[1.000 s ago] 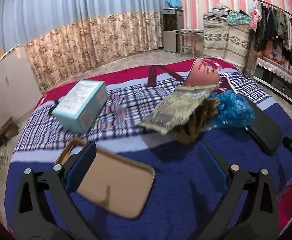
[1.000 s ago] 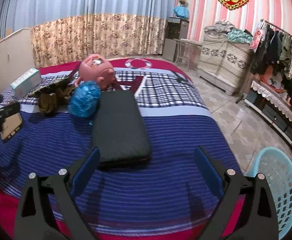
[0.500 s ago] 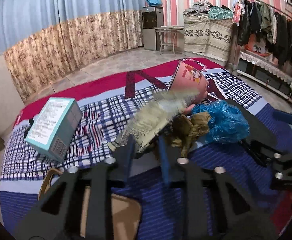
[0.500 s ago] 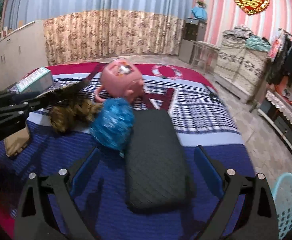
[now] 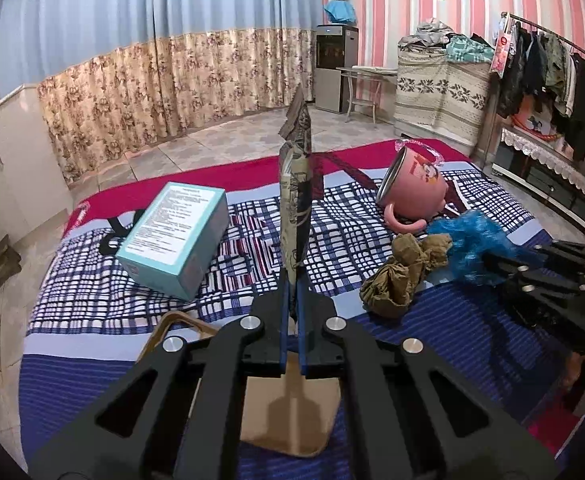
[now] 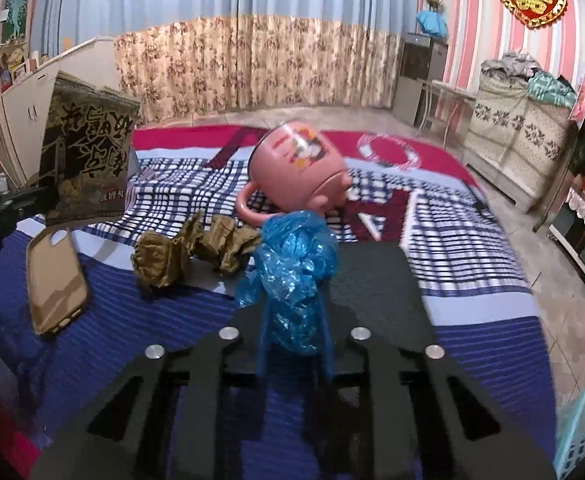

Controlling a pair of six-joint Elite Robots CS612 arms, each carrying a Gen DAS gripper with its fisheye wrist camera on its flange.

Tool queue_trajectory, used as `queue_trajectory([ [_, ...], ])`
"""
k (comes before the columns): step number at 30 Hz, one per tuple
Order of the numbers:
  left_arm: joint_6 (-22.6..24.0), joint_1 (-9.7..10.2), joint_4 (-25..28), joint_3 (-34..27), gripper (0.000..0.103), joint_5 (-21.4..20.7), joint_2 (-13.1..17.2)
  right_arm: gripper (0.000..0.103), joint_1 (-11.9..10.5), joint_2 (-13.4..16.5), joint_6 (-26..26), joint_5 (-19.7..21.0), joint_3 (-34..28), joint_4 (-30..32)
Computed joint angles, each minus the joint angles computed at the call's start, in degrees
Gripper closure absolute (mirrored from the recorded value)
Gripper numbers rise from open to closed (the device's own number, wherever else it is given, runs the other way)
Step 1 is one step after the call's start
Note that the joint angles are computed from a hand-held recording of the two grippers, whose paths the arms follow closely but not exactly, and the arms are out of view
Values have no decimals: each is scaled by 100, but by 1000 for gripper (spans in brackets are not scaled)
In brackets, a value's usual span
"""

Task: Collect trash
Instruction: 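Carry the blue bag and paper packet over the basket and open both grippers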

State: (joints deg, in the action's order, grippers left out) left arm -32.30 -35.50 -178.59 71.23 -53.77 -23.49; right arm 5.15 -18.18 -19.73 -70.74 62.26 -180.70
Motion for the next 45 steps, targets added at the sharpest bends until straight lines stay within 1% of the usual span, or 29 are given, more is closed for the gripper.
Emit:
queue_trajectory([
  [4, 132, -75, -120, 48, 101, 163, -46, 84, -171, -313, 117, 56, 554, -506],
  [7, 174, -145, -204, 35, 101, 306, -53, 84, -295, -578, 96, -90, 1032, -864],
  [10, 122, -187, -318, 0, 101, 188, -70, 84, -420, -796, 183, -190, 1465, -1224],
  [12, 182, -229, -362, -50, 101, 114, -66, 84, -548, -909, 356, -143, 1748, -1515],
  [14, 305, -284, -340, -149, 101, 75, -36, 84, -638, -968, 481, -148, 1895, -1702],
  [18, 540, -403, -240, -404, 101, 0, 51, 84, -859, -1007, 864, -171, 2132, -2116],
  [20, 731, -472, -230, -562, 101, -23, 110, 84, -950, -1013, 1064, -195, 2171, -2223],
  [23, 871, -540, -193, -734, 101, -97, 180, 84, -1096, -998, 1352, -256, 2203, -2405],
  [26, 1021, -616, -129, -972, 101, -207, 282, 84, -1241, -978, 1664, -430, 2234, -2517],
  [31, 1275, -726, 30, -1499, 101, -460, 516, 84, -1399, -943, 1943, -750, 2255, -2601],
  [39, 1663, -909, 386, -2566, 101, -906, 1023, 84, -1620, -898, 2330, -1041, 2216, -2653],
  [45, 1892, -992, 845, -3570, 101, -1230, 1503, 84, -1733, -849, 2465, -1185, 2163, -2685],
])
